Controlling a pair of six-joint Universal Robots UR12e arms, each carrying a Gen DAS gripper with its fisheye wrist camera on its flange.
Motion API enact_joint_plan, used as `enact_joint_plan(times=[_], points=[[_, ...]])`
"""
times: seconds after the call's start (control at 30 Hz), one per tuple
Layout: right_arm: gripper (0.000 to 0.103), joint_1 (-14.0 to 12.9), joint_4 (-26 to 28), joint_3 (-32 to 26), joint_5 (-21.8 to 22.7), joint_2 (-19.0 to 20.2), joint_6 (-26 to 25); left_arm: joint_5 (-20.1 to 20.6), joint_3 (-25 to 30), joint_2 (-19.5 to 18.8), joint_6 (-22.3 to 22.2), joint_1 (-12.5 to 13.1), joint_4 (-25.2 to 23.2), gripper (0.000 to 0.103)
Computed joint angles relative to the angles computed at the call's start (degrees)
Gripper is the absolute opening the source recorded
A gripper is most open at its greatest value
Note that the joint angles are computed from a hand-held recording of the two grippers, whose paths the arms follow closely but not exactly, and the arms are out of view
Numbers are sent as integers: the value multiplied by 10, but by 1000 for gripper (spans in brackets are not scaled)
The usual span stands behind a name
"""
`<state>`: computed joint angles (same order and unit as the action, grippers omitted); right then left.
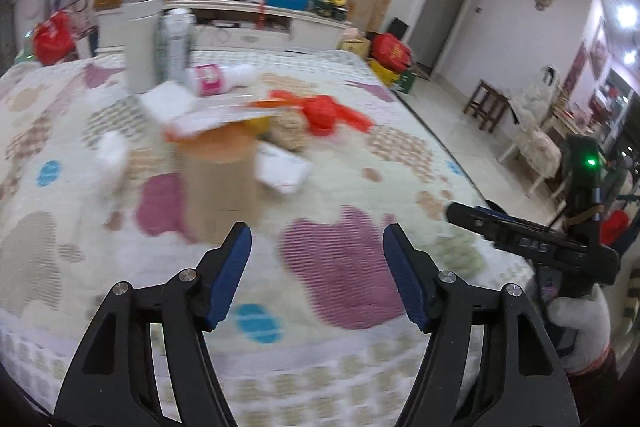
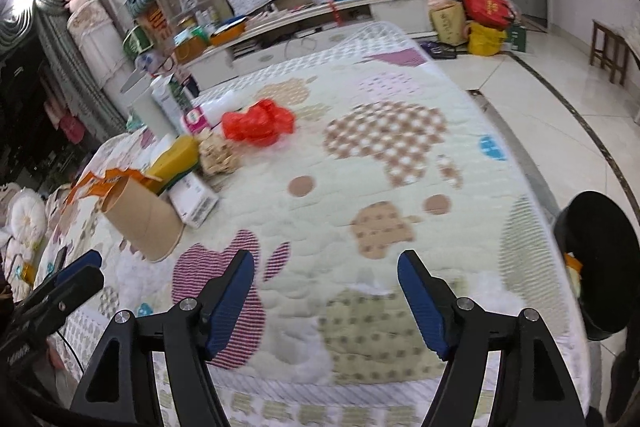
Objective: Collect trash
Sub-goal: 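Move both open tools back over the bed toward the brown paper tube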
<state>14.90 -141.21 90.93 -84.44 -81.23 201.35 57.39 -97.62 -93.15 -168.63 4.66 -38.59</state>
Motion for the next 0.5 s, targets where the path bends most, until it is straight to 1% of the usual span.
enact_joint_plan(times=[0.13,0.23,0.3,0.37,0.43,0.5], points=[[72,8,13,-16,15,16,-11,3,6,-12,-4,15,-3,68],[72,12,22,-27,26,27,-22,-16,10,-26,-16,24,17,68],[72,14,28,-33,31,32,-26,-18,16,-37,-14,24,29,68],[72,16,32,-39,33,37,-34,-36,23,-47,-1,25,30,68],[72,18,34,-43,34,41,-40,-41,30,-53,11,22,30,68],[72,17,37,-46,38,43,-42,-49,33,-59,18,19,39,68]])
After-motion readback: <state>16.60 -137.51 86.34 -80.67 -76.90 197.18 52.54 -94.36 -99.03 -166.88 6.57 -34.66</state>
